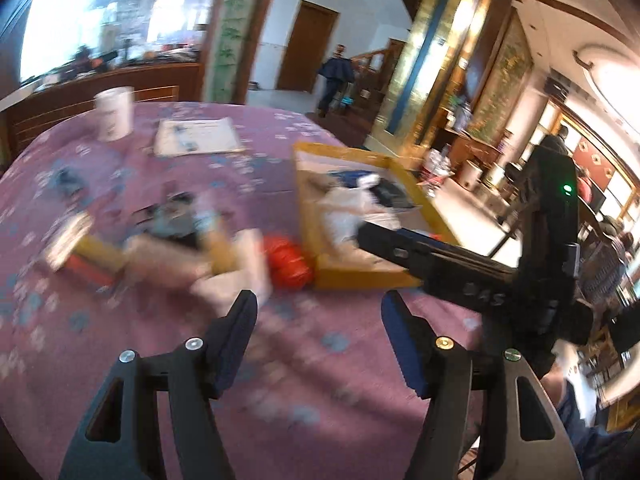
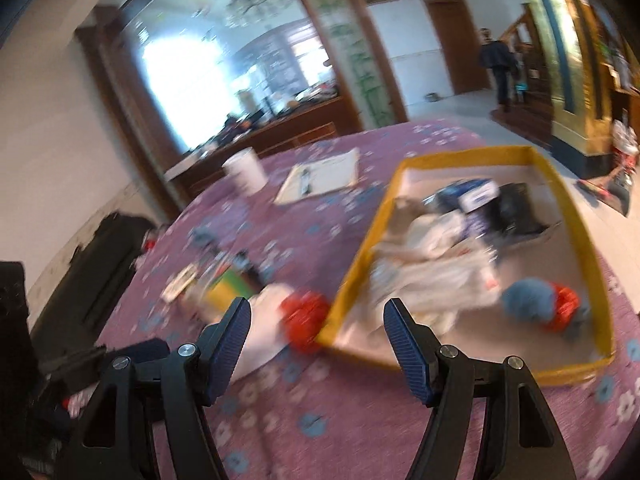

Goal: Organize soft objects
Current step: 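Move both open grippers back toward the remaining items on the table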

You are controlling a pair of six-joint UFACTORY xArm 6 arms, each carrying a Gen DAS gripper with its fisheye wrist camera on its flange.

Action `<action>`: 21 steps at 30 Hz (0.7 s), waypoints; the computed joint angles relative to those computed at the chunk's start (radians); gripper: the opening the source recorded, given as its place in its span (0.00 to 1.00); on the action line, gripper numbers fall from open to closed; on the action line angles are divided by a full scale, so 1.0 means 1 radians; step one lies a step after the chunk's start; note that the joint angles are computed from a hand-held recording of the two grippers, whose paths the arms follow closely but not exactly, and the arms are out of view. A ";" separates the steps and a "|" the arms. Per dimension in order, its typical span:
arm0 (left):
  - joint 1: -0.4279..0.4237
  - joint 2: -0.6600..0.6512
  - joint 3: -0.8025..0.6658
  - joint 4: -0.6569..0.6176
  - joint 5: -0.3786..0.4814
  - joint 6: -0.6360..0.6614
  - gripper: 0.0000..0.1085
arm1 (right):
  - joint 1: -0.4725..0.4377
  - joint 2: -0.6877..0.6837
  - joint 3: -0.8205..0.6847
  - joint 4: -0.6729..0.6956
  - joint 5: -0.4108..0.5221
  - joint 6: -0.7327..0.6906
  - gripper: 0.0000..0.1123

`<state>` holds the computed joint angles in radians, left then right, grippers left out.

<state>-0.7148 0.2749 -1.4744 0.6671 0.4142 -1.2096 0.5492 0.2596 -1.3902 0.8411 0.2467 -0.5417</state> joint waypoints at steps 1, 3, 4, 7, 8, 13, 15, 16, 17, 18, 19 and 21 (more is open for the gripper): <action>0.005 -0.027 0.038 0.034 0.002 -0.042 0.59 | 0.011 0.003 -0.001 0.000 0.018 -0.014 0.65; 0.028 -0.099 0.141 0.091 -0.011 -0.130 0.60 | 0.022 0.016 -0.014 -0.005 0.056 -0.031 0.65; 0.045 -0.139 0.197 0.122 -0.011 -0.185 0.60 | 0.028 0.027 -0.026 -0.016 0.078 -0.034 0.65; 0.090 -0.205 0.298 0.169 -0.018 -0.280 0.60 | 0.037 0.069 -0.082 -0.014 0.166 -0.039 0.65; 0.101 -0.220 0.322 0.180 -0.021 -0.302 0.60 | 0.040 0.084 -0.101 -0.013 0.189 -0.035 0.65; 0.169 -0.268 0.423 0.228 -0.075 -0.411 0.60 | 0.069 0.180 -0.227 -0.264 0.252 0.086 0.65; 0.183 -0.264 0.438 0.242 -0.094 -0.427 0.60 | 0.078 0.215 -0.279 -0.377 0.261 0.127 0.65; 0.184 -0.258 0.439 0.244 -0.094 -0.427 0.60 | 0.080 0.242 -0.318 -0.445 0.276 0.162 0.65; 0.188 -0.252 0.441 0.230 -0.103 -0.415 0.60 | 0.080 0.263 -0.348 -0.472 0.288 0.176 0.65; 0.195 -0.250 0.447 0.208 -0.126 -0.397 0.60 | 0.079 0.280 -0.371 -0.476 0.291 0.176 0.65; 0.203 -0.253 0.456 0.216 -0.156 -0.407 0.60 | 0.077 0.303 -0.403 -0.477 0.301 0.176 0.65; 0.205 -0.254 0.457 0.233 -0.165 -0.417 0.60 | 0.069 0.362 -0.487 -0.499 0.365 0.204 0.62</action>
<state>-0.5094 0.0213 -1.0178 0.8997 0.2495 -1.6270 0.6185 0.6220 -1.8769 0.3416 0.6115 -0.3378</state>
